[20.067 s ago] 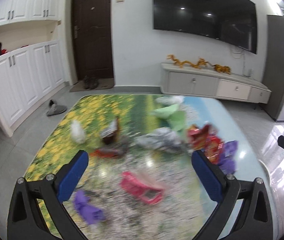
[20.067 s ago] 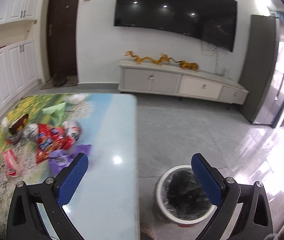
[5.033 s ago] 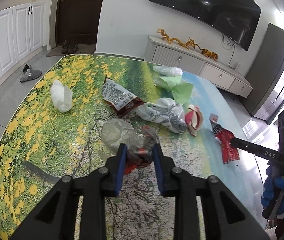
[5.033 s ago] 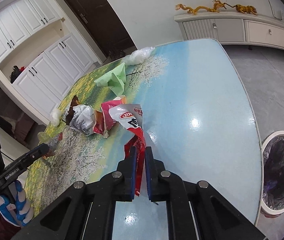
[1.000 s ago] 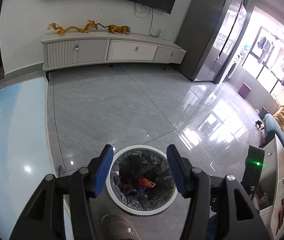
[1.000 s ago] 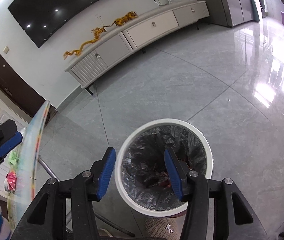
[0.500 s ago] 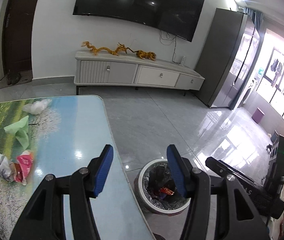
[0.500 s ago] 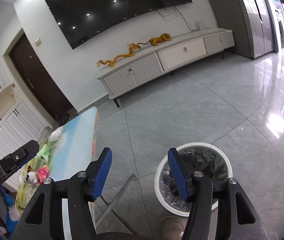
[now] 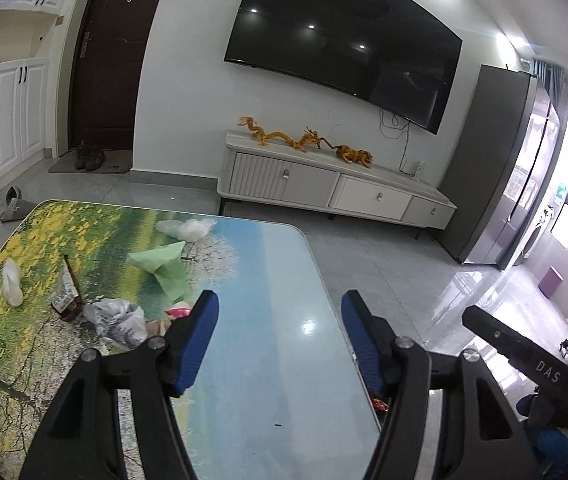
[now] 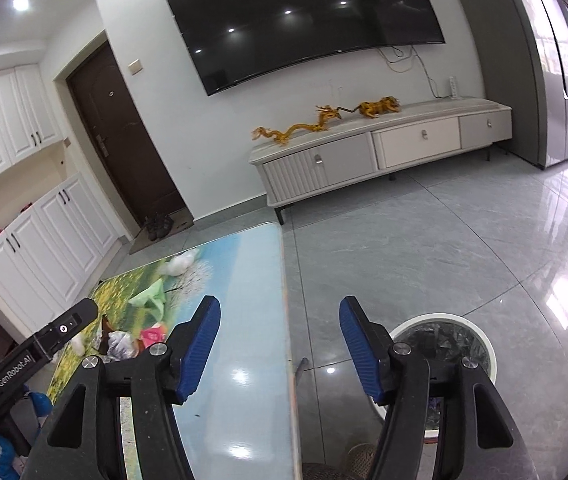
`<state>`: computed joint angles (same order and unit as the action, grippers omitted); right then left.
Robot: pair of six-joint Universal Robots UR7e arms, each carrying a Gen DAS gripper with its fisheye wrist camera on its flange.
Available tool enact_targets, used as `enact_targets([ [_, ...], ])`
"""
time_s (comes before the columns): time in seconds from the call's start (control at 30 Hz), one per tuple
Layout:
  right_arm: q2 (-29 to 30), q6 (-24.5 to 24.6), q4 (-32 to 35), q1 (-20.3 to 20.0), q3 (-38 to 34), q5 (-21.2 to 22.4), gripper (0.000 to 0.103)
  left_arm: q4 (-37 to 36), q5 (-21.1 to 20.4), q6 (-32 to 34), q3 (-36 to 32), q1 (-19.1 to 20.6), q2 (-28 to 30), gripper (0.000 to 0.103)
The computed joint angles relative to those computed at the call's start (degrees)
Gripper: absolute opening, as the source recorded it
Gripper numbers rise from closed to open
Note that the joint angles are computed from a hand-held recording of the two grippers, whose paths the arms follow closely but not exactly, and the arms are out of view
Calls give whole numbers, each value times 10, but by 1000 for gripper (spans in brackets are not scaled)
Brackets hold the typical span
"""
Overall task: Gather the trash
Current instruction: 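Move both tools back over the table toward the pink bag and tissue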
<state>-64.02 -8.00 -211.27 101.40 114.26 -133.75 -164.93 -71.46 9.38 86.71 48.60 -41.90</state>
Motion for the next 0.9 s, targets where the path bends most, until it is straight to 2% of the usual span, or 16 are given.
enact_targets([
  [0.3,47,7,28,26,-47,-12,60,-15,11,0,19,31,-27,62],
  [0.47,69,18,42,30,-67,-9,60,-34,34,13,28,50,-37,62],
  [0.9,140,49,145,13,-142,45,60,-47,107,31,26,116,-61,62],
])
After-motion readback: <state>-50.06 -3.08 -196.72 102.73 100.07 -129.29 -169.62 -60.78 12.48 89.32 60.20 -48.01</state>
